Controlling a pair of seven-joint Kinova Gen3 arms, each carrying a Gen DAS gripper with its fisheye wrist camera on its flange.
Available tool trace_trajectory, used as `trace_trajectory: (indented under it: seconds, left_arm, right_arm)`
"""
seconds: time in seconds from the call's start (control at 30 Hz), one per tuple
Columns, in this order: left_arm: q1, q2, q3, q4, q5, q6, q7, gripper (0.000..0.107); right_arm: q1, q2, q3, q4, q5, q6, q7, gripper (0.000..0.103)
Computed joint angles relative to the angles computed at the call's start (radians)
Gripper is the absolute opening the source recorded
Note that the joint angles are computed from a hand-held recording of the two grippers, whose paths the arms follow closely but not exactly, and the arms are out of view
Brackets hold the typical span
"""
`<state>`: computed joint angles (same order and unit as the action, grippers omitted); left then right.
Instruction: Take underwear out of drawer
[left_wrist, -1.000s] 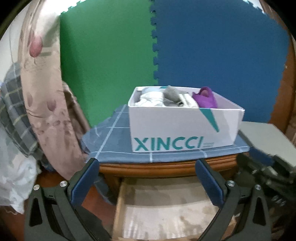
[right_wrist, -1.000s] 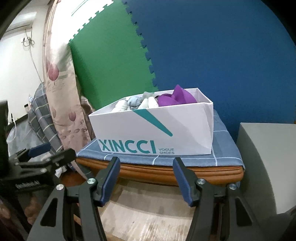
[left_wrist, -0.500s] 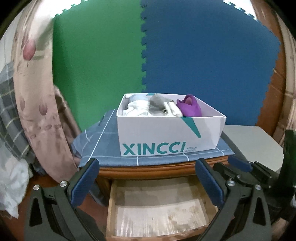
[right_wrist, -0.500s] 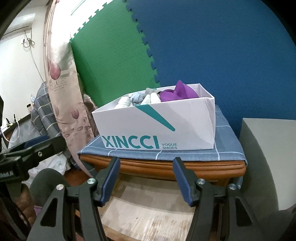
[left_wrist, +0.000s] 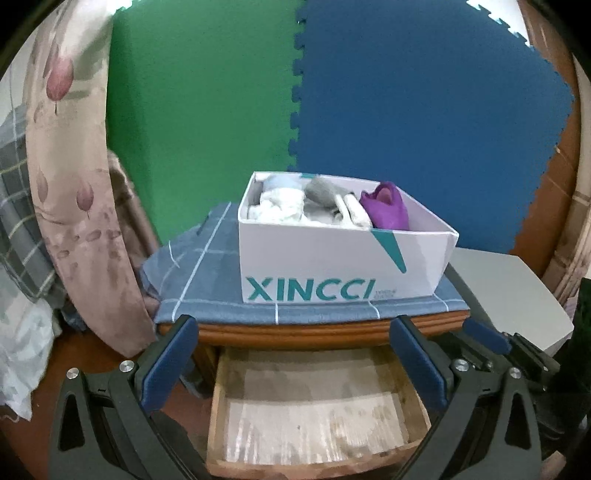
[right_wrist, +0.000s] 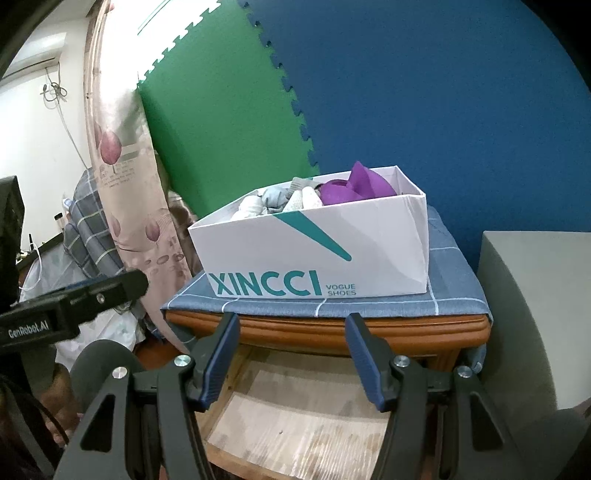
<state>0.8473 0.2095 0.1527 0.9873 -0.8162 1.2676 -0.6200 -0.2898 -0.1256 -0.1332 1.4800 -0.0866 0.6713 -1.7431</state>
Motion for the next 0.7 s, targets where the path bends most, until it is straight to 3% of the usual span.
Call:
trace_trajectory:
  seconds: [0.13,0.27,0.7]
  left_arm:
    - [0.081,0.069,-0.024,-0.089,-0.129,0.118,-0.052,0.103]
    - [0.133,0.089,-0.062,-0.114,-0.177,0.143,-0.074,0.103]
    - [0.073,0.088,-0.075,-0.144,-0.023,0.135,-0.091,0.103]
  right_arm:
    - [-0.003,0.002,0.002,-0.001,-0.004,-0.001,0.012,0.061]
    - [-0.004,0.001,0.003,-0.001,-0.01,-0.003,0.016,0.061]
    - [-0.005,0.002,0.002,-0.006,-0.014,0.008,0.011,0.061]
